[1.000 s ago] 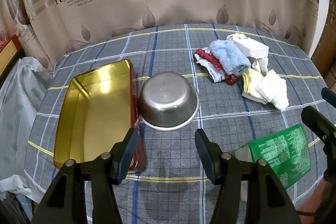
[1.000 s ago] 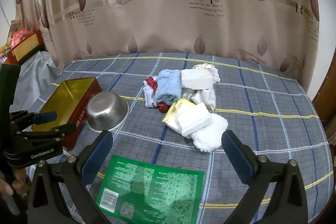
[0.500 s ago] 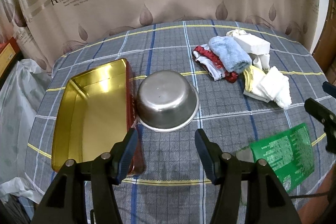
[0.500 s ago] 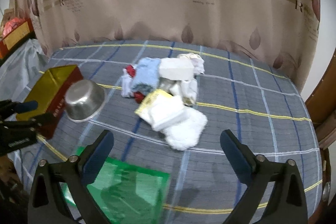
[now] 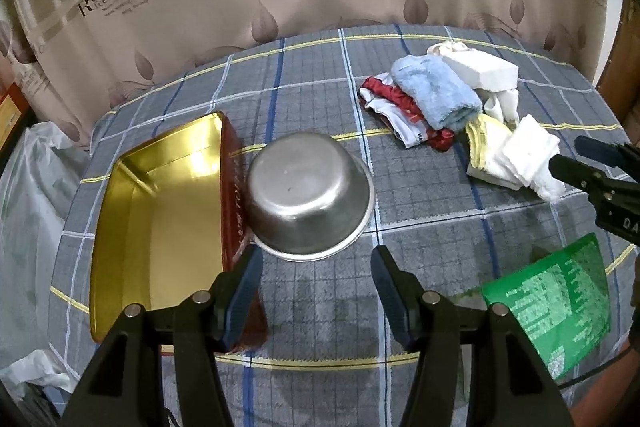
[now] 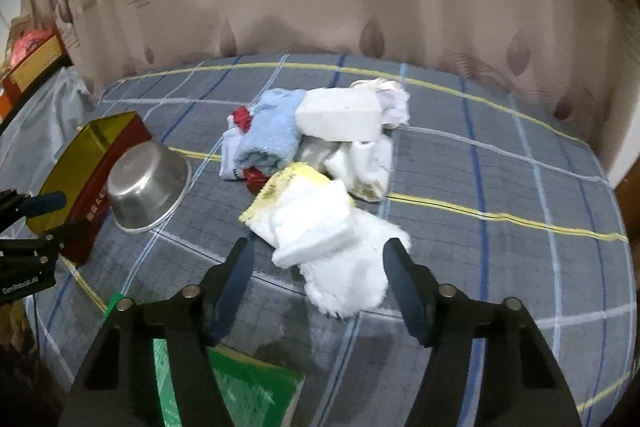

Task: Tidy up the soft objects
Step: 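Reach the right gripper into the pile and grasp a white sock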

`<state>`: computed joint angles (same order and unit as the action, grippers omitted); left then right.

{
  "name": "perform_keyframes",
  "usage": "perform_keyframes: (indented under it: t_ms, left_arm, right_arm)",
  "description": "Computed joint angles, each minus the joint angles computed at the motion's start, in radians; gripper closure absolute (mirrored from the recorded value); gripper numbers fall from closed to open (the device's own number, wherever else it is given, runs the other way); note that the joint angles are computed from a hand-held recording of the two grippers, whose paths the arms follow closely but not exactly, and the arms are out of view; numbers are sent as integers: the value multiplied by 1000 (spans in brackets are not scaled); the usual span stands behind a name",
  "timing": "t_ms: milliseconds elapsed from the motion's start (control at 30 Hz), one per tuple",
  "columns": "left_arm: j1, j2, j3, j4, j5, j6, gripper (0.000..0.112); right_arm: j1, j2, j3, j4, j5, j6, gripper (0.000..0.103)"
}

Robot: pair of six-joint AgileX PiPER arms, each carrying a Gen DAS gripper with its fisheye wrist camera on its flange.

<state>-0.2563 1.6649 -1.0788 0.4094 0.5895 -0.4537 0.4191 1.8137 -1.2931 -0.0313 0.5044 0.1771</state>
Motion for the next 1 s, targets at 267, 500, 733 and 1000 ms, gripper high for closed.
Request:
perform_keyframes:
  t_ms: [267,500,733,1000]
  left_arm:
    - [2,47,-51,-42,11,51,55]
    - [-8,95,-93,-34,27,50,55]
    - [-12,127,-118,-38,39,57,55]
    - [-20,151,-133,-42,48,60,55]
  right_arm:
    - [-37,106,-120,151,67,-190,44]
    - [-29,139,-151,252,61,-302,78]
    - [-26,197,-223,311,120,-383,70]
    - [5,243,-288,202,130,-332,52]
